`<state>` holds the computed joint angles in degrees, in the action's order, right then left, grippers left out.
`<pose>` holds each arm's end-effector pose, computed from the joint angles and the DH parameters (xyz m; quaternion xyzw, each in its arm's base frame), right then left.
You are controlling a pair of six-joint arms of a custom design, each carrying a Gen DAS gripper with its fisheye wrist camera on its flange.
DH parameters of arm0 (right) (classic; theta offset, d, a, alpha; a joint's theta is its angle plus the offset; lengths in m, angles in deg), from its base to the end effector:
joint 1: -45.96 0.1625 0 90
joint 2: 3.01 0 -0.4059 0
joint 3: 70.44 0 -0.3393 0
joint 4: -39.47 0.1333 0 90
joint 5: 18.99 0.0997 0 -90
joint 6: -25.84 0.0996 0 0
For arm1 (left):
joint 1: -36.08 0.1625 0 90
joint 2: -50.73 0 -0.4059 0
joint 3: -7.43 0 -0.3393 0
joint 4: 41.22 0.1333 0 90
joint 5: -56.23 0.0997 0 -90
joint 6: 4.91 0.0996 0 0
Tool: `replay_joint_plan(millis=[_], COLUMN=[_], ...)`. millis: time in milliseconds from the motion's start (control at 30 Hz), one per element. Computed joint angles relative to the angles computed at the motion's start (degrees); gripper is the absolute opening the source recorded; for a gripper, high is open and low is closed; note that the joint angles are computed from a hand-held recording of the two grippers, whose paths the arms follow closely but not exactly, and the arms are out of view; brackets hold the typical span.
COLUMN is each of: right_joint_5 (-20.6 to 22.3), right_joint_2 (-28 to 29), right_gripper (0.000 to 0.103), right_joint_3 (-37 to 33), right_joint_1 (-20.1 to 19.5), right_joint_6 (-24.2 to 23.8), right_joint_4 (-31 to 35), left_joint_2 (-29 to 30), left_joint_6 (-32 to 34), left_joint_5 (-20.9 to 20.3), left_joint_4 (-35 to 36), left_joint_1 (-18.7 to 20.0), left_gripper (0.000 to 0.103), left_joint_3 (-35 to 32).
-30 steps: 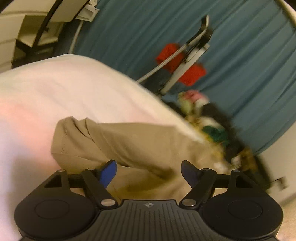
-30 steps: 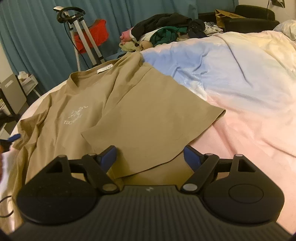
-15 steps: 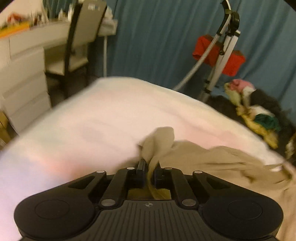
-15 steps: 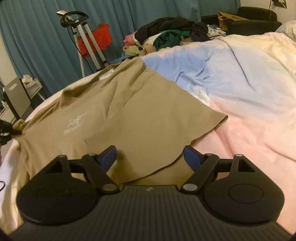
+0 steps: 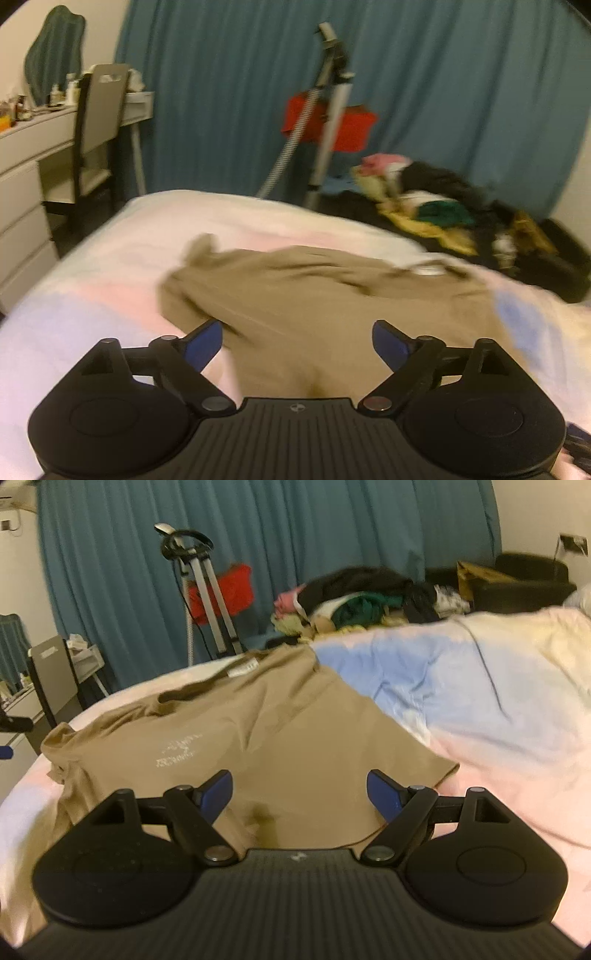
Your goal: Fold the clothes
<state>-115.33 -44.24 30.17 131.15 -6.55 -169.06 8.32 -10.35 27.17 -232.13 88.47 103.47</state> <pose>0.0704 -0.6223 0.1729 0.1805 -0.8499 0.4517 0.2028 -0.1941 -0.6130 0.2035 0.0234 0.8150 -0.4919 0.3053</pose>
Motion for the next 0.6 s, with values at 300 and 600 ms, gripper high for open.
replay_joint_plan(millis=[300,600], right_joint_5=[3.6,-2.6], right_joint_2=[-6.5,-2.7], right_gripper=[0.081,0.069], right_joint_3=[3.7,-5.9], right_joint_1=[-2.0,-4.6], right_joint_6=[7.9,19.3], right_joint_4=[0.9,9.5], left_joint_2=[3.7,3.9], left_joint_6=[-4.1,-4.8], left_joint_5=[1.7,-5.2], left_joint_4=[-12.8,-17.2], left_joint_1=[-8.8,-5.0], left_gripper=[0.099,0.099], left_joint_3=[10.4,13.2])
